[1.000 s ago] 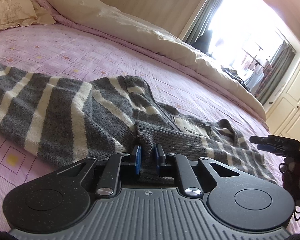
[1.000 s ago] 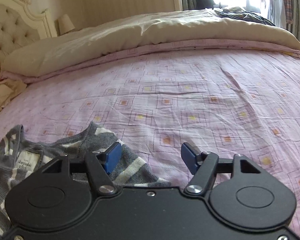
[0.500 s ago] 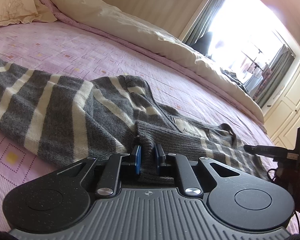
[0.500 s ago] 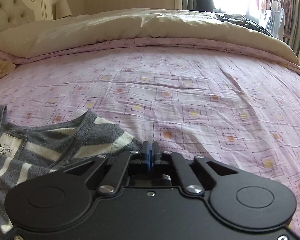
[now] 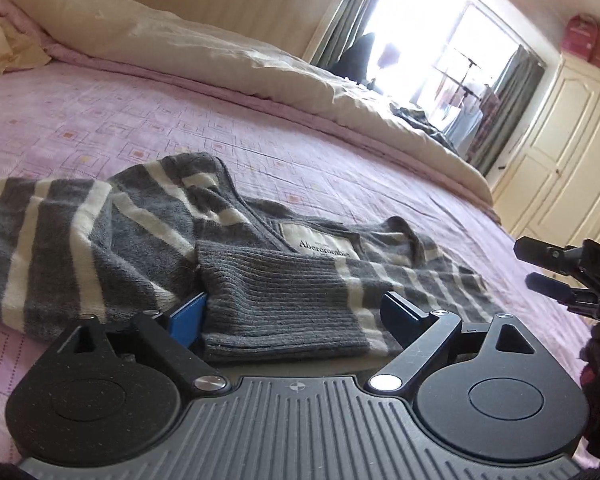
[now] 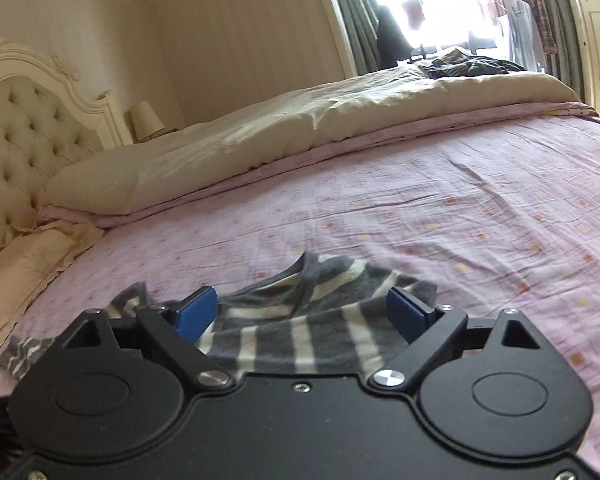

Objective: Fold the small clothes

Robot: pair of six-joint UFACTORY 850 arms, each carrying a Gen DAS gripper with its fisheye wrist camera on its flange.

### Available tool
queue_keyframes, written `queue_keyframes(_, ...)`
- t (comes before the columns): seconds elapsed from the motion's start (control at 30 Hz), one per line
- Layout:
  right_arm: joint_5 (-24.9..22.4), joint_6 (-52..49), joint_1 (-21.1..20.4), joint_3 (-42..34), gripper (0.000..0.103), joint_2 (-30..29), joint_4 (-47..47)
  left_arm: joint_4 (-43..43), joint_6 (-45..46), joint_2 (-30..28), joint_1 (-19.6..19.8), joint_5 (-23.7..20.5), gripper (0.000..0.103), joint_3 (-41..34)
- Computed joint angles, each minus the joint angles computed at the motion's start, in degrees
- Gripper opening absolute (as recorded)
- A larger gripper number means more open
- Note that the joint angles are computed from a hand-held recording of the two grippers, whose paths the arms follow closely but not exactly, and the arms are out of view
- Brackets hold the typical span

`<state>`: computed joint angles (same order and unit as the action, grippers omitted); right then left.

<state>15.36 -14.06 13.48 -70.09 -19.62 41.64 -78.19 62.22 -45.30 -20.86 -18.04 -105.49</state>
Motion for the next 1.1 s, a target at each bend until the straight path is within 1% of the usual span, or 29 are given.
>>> queue_keyframes(0.07,1.10,-0.36,1.92,1.48,0.093,0.91,-0.25,-1.98,2.22,1.88,0.33,-0.16,0.091,2.24)
queue_keyframes(0.13,1.18,1.42,3.19,2.35,0.093,1.44,-2.17,-1.68,1.74,3.79,1.18,-0.34,0.091,4.34)
queue_keyframes(0.23,1.88,3.52,4.82,3.19,0.093,1.65,-3.91,-4.69,3.66,6.55,3.24,0.40,0.091,7.58)
queue_keyframes(0.27,2.23,3.61,5.61,3.47,0.093,1.68,-3.87,-3.69,1.93,7.07,4.10,0.77,0.091,7.95)
queue_keyframes(0.3,2.54,4.34,6.13,3.57,0.093,1.54,-4.47,-1.10,-1.67,7.55,5.08,1.35,0.091,8.07)
queue_keyframes(0.4,3.00,7.98,7.37,3.35,0.093,0.60,-7.79,2.59,-8.24,8.09,8.13,2.67,0.091,8.07)
queue_keyframes(0.6,3.04,13.69,9.08,2.33,0.093,-1.76,-11.62,7.51,-20.59,8.12,13.81,5.93,0.091,8.26)
queue_keyframes(0.67,3.24,13.81,9.47,2.14,0.093,-2.33,-11.73,11.84,-26.39,7.52,15.23,6.74,0.091,7.62)
queue_keyframes(0.73,3.83,13.50,9.92,2.10,0.093,-2.91,-11.91,20.08,-35.22,6.91,16.38,7.61,0.090,6.67)
queue_keyframes(0.77,3.88,12.62,10.11,1.94,0.093,-3.25,-11.32,22.77,-38.26,6.29,16.85,7.69,0.090,5.87)
queue_keyframes(0.83,3.86,10.55,10.53,1.67,0.093,-3.98,-9.69,23.24,-40.21,4.99,17.97,6.91,0.090,4.24)
queue_keyframes(0.87,3.69,10.12,10.64,1.55,0.093,-4.38,-9.33,24.25,-42.07,4.23,18.37,6.35,0.087,3.24)
queue_keyframes(0.9,3.41,9.97,10.66,1.43,0.093,-4.66,-9.07,25.34,-43.88,3.42,18.70,5.73,0.081,2.17)
queue_keyframes(0.93,3.27,9.96,10.65,1.36,0.093,-4.79,-8.84,25.35,-44.37,2.69,19.06,5.06,0.078,1.32)
queue_keyframes(0.97,3.48,10.46,10.64,1.46,0.093,-4.72,-9.17,27.76,-47.05,1.84,19.19,4.50,0.073,0.10)
queue_keyframes(1.0,3.65,11.27,10.61,1.59,0.093,-4.68,-9.82,29.58,-48.65,1.37,19.33,4.49,0.066,-0.39)
queue_keyframes(1.1,3.40,11.94,10.57,1.56,0.094,-4.80,-10.49,34.88,-53.35,-0.36,19.36,4.42,0.054,-2.67)
